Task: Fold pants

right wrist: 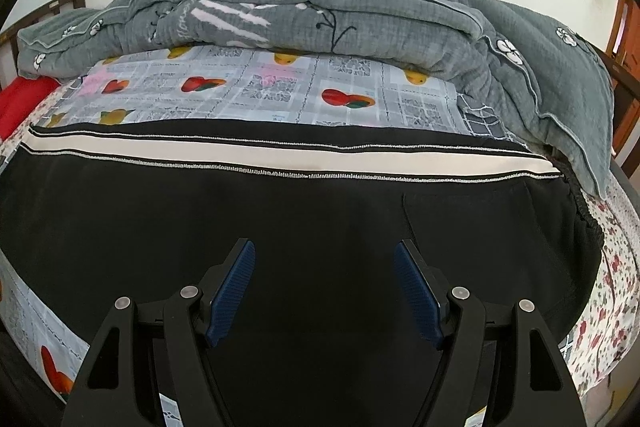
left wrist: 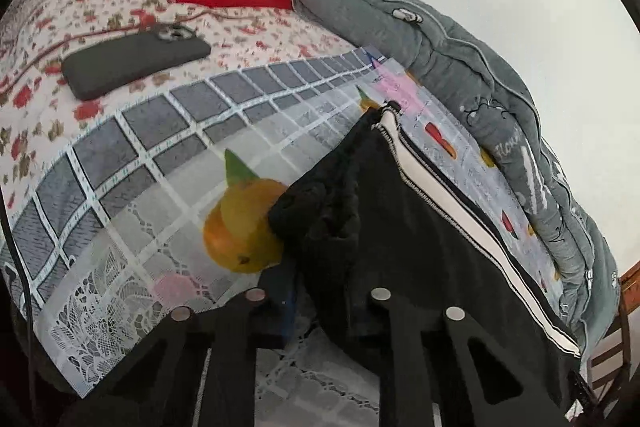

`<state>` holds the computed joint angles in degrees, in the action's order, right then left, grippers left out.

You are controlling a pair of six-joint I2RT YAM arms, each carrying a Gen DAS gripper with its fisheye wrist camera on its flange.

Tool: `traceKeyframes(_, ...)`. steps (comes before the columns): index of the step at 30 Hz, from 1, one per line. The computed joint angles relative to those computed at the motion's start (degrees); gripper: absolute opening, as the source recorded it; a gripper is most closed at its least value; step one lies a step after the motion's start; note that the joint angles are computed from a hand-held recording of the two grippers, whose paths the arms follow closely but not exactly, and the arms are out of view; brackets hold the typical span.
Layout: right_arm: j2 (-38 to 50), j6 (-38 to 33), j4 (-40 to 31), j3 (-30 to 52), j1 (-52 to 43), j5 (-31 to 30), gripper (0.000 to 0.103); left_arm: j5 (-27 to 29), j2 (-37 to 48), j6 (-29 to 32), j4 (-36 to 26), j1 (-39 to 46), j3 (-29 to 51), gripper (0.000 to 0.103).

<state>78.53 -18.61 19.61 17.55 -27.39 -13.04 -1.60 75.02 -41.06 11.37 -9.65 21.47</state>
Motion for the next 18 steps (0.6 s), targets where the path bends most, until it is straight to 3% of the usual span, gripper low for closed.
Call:
traceKeyframes(7,-0.94,-1.71,0.53,-0.89,-4.0,-3.42,0.071,-19.01,-5.07,3.89,-9.21,-14.83,7.57,0.013)
traceKeyframes(18,3.34,-8.43,-0.69,1.26,-21.28,-16.91,0.071,-30.37,5.07,5.48,-13.23,-33.95,24.02,0.011)
